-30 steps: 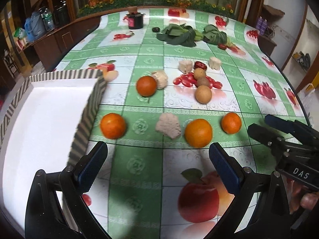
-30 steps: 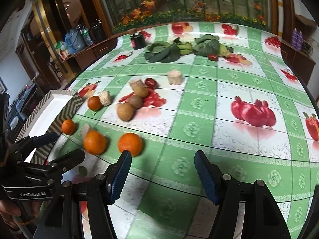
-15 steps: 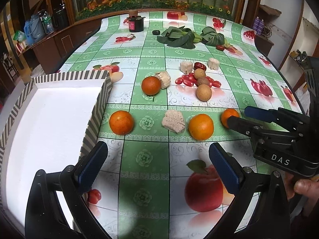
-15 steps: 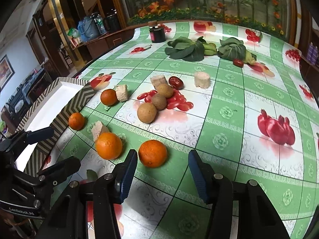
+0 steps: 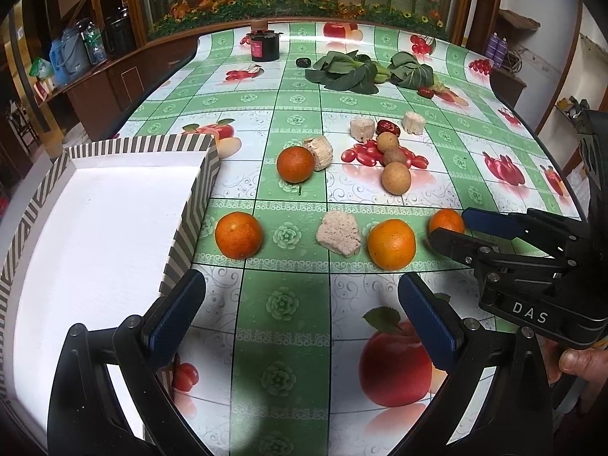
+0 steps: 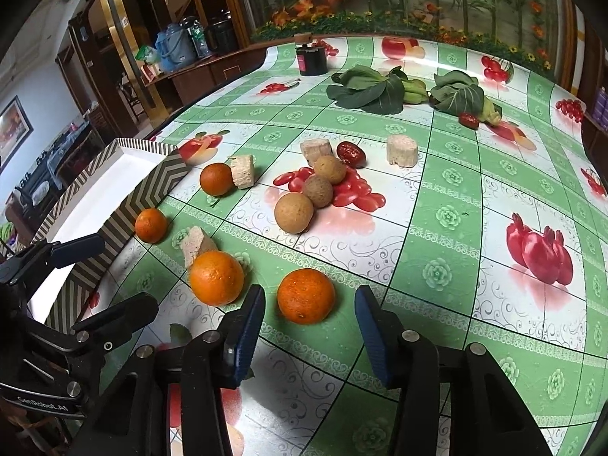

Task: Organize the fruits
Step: 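Grasp an orange with the right gripper while the left gripper approaches another orange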

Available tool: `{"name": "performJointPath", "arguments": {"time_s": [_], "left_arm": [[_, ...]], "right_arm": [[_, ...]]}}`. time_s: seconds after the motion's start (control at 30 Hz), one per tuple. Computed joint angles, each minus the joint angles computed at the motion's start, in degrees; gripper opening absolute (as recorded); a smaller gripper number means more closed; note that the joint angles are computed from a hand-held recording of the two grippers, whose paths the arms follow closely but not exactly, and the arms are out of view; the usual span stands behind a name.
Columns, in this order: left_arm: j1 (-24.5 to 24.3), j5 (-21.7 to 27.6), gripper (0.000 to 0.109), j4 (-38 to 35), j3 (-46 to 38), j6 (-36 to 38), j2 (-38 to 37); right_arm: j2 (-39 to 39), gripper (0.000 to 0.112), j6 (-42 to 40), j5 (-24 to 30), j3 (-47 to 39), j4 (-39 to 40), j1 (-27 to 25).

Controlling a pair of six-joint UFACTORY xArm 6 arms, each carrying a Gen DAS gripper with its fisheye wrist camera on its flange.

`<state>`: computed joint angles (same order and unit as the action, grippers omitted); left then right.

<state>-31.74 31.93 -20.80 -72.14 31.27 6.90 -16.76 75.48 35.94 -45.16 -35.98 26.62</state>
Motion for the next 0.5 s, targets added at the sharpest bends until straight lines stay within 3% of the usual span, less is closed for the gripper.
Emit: {"name": "performJointPath", "arguments": {"time_s": [0.3,0.5], "left_arm": [[0.07,0.05,0.103,-0.06,-0.22,0.12,0.14],[0.11,0.35,0.103,0.05,-0.24,0.08,0.12]], "right_arm": [[0.36,0.047,-0.21,-0.14,-0.14,0.28,0.04],[1.31,0.03,-1.63,-0.36,-0.4,-0.34,0.21]]}}
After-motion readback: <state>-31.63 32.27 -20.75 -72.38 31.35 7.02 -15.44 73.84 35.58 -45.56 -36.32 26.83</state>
